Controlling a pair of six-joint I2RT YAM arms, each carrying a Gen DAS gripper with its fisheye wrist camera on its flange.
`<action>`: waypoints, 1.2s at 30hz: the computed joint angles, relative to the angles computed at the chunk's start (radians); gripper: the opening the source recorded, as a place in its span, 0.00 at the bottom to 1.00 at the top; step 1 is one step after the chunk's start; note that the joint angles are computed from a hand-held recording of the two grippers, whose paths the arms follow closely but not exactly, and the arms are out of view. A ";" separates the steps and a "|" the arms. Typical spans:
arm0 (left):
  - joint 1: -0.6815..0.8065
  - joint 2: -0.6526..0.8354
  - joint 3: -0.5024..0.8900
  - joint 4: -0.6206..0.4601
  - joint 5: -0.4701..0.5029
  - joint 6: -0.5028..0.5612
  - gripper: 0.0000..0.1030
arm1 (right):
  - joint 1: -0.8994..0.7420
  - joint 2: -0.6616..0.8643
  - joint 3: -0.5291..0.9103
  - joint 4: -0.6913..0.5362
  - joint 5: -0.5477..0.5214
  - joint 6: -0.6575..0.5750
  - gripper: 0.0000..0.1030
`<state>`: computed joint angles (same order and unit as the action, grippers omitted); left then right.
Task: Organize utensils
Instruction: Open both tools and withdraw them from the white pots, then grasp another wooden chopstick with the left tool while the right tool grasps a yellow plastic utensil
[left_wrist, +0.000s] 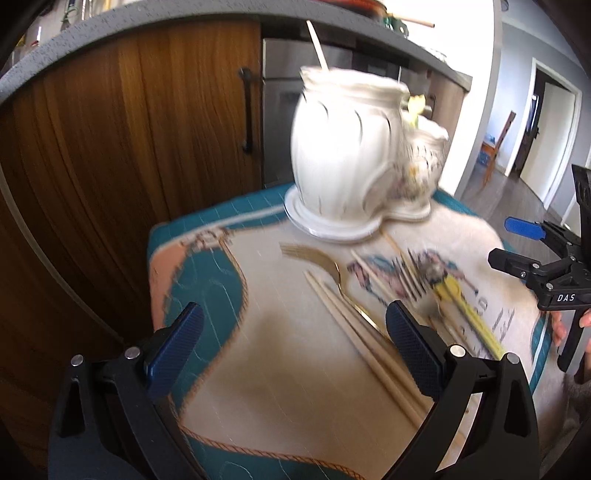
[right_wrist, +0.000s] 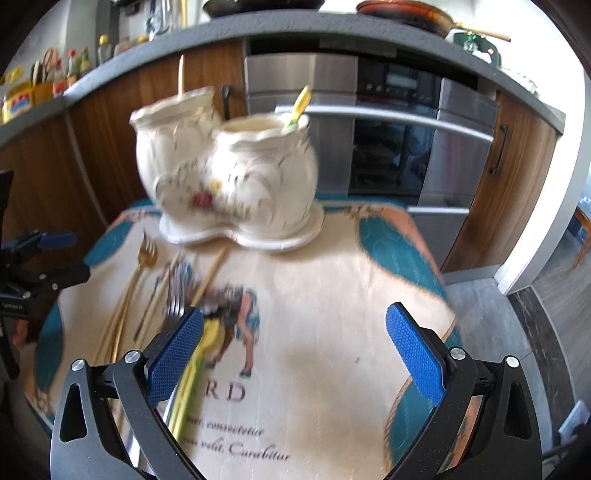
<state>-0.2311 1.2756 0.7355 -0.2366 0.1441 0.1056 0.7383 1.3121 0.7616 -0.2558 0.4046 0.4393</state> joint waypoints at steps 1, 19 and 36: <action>-0.008 0.004 -0.007 -0.001 -0.010 0.002 0.95 | 0.005 0.006 -0.003 -0.005 -0.008 0.004 0.95; -0.041 0.039 -0.042 -0.016 -0.037 -0.005 0.95 | 0.106 0.073 0.010 -0.067 -0.030 -0.025 0.88; -0.072 0.052 -0.032 -0.046 -0.093 0.011 0.95 | 0.105 0.070 0.035 -0.121 -0.016 -0.047 0.50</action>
<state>-0.3031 1.3274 0.7030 -0.2823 0.0510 0.1165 0.8436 1.3824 0.7971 -0.3766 0.3886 0.3920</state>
